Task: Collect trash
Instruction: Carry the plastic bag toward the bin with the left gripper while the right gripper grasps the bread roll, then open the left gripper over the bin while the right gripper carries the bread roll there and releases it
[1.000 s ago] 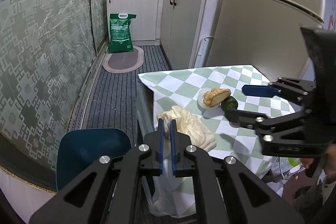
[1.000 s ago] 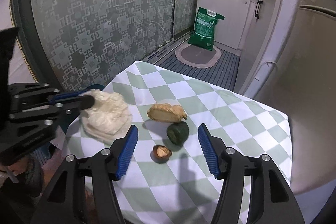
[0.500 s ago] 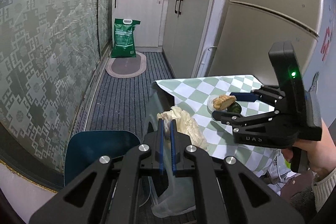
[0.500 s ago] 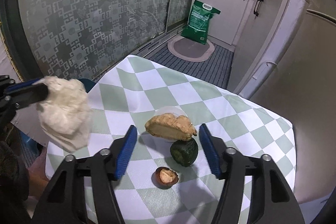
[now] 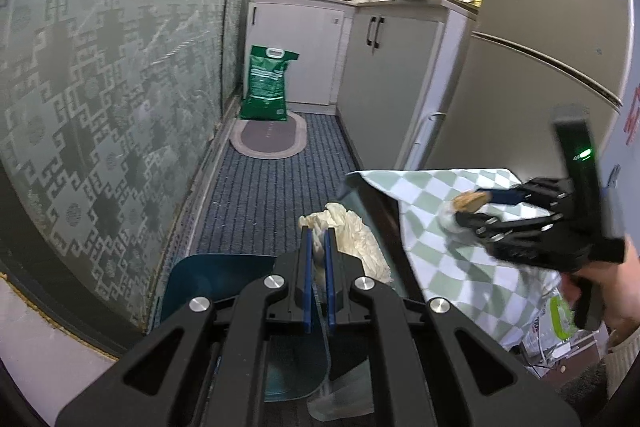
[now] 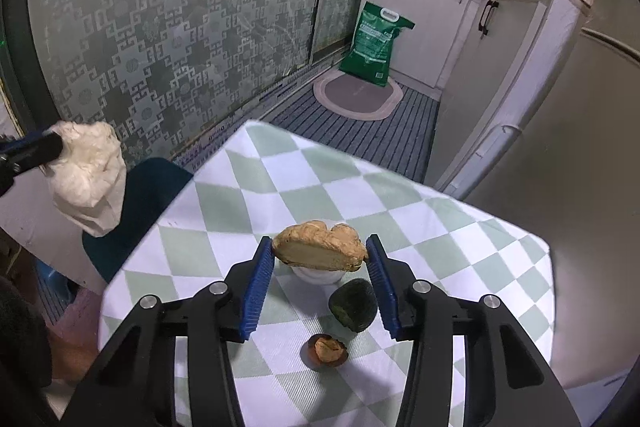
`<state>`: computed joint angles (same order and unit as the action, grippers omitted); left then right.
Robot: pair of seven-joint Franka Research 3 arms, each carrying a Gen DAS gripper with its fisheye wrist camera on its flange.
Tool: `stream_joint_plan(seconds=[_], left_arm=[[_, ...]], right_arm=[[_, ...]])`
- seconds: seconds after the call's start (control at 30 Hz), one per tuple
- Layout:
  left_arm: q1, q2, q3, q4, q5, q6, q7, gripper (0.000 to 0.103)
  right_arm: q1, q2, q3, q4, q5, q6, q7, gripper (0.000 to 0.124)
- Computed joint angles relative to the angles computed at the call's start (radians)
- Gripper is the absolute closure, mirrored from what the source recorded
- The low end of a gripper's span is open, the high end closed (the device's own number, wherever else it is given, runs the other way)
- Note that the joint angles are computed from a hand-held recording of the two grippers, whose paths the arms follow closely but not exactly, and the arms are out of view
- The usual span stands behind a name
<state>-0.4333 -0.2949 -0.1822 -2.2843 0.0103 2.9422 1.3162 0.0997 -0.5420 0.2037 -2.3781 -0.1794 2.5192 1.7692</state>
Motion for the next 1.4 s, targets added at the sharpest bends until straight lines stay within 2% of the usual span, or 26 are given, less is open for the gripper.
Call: stream_joint_plan(seconds=[0.2, 0.33, 0.6, 0.83, 0.87, 0.9, 1.03, 1.1, 1.23, 1.4], left_arm=[[0.048, 0.004, -0.001, -0.016, 0.035, -0.041, -0.025, 0.096], [0.076, 0.018, -0.005, -0.026, 0.055, -0.088, -0.033, 0.096], [0.116, 0.040, -0.011, -0.036, 0.082, -0.158, -0.032, 0.091], [0.130, 0.028, -0.001, -0.061, 0.086, -0.170, -0.016, 0.091], [0.126, 0.024, 0.006, -0.065, 0.075, -0.174, -0.005, 0.089], [0.131, 0.020, 0.005, -0.069, 0.077, -0.176, -0.007, 0.083], [0.131, 0.004, 0.020, -0.083, 0.055, -0.176, 0.027, 0.080], [0.128, -0.015, 0.029, -0.099, 0.041, -0.170, 0.044, 0.072], [0.118, -0.053, 0.051, -0.124, 0.004, -0.157, 0.070, 0.069], [0.112, -0.102, 0.071, -0.153, -0.021, -0.138, 0.094, 0.062]], right_arm=[[-0.004, -0.020, 0.012, 0.019, -0.002, 0.025, 0.025, 0.076], [0.021, -0.007, 0.010, 0.038, 0.027, 0.049, 0.019, 0.076], [0.092, 0.072, 0.024, 0.121, 0.079, 0.076, -0.018, 0.076], [0.137, 0.156, 0.047, 0.198, 0.066, 0.059, -0.010, 0.076], [0.144, 0.165, 0.046, 0.204, 0.064, 0.059, -0.010, 0.076], [0.149, 0.179, 0.048, 0.215, 0.058, 0.055, -0.006, 0.076], [0.183, 0.236, 0.041, 0.258, 0.059, 0.032, -0.006, 0.077], [0.201, 0.267, 0.035, 0.277, 0.064, 0.021, -0.008, 0.077], [0.235, 0.327, 0.027, 0.315, 0.057, -0.016, 0.000, 0.076], [0.280, 0.406, 0.015, 0.364, 0.055, -0.065, 0.000, 0.077]])
